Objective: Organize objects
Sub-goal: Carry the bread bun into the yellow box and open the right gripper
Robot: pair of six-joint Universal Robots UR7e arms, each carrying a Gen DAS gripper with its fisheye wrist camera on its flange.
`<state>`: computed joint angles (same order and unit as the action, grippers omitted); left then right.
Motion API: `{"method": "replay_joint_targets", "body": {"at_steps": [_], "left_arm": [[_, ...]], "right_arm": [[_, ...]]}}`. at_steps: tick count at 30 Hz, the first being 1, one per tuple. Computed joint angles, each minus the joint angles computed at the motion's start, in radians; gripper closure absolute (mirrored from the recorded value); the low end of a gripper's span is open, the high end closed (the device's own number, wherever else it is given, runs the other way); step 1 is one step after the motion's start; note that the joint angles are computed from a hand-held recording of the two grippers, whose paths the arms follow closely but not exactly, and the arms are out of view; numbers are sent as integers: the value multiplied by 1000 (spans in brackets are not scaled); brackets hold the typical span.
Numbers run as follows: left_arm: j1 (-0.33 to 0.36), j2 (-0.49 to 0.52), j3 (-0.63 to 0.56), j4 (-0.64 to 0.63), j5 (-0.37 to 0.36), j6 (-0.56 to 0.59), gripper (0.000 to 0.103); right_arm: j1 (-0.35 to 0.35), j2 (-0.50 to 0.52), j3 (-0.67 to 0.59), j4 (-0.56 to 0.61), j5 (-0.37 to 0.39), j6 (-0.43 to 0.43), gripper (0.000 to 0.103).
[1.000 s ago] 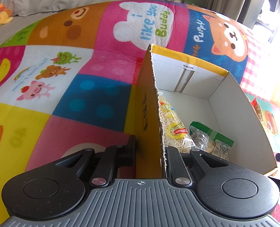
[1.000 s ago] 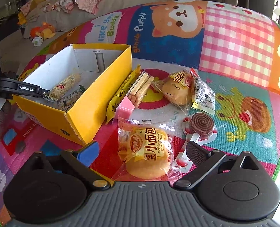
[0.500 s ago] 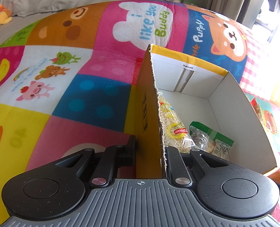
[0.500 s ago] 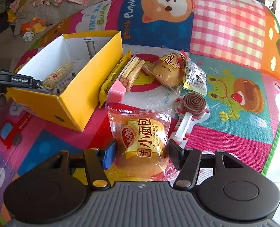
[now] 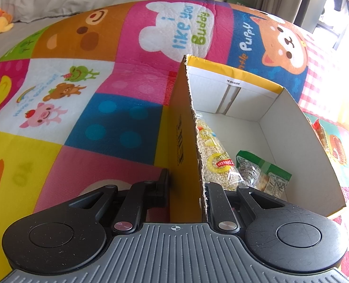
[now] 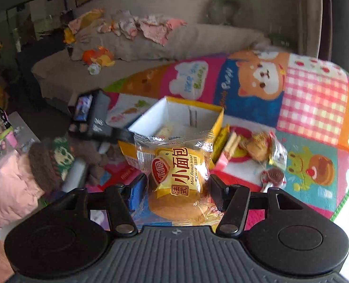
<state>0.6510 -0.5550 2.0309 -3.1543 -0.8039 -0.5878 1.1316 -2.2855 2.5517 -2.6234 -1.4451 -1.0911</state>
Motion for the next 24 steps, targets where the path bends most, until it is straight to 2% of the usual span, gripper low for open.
{"method": "replay_joint_targets", "body": {"at_steps": [3,6,11,15,17,24], "left_arm": [[0,0,0,0,0,-1,87],[0,0,-1,0,-2,2,87],[4,-2,3,-13,-11,14,87],[9,-3,8,-30,-19,22,87],[10,-3,10,-38,-22,26,87],[10,-1,11,-45,-21,25,87]], "right_arm": [[96,44,-7,-86,-10,42,46],[217,176,-35,-246,-75,117,46],[345,421,-156,-366,-181,279,46],[382,584,-263,-341,-246,410,46],[395,655,-286,-369,-288,443,46],[407,803,-318,-494,-342,472,46]]}}
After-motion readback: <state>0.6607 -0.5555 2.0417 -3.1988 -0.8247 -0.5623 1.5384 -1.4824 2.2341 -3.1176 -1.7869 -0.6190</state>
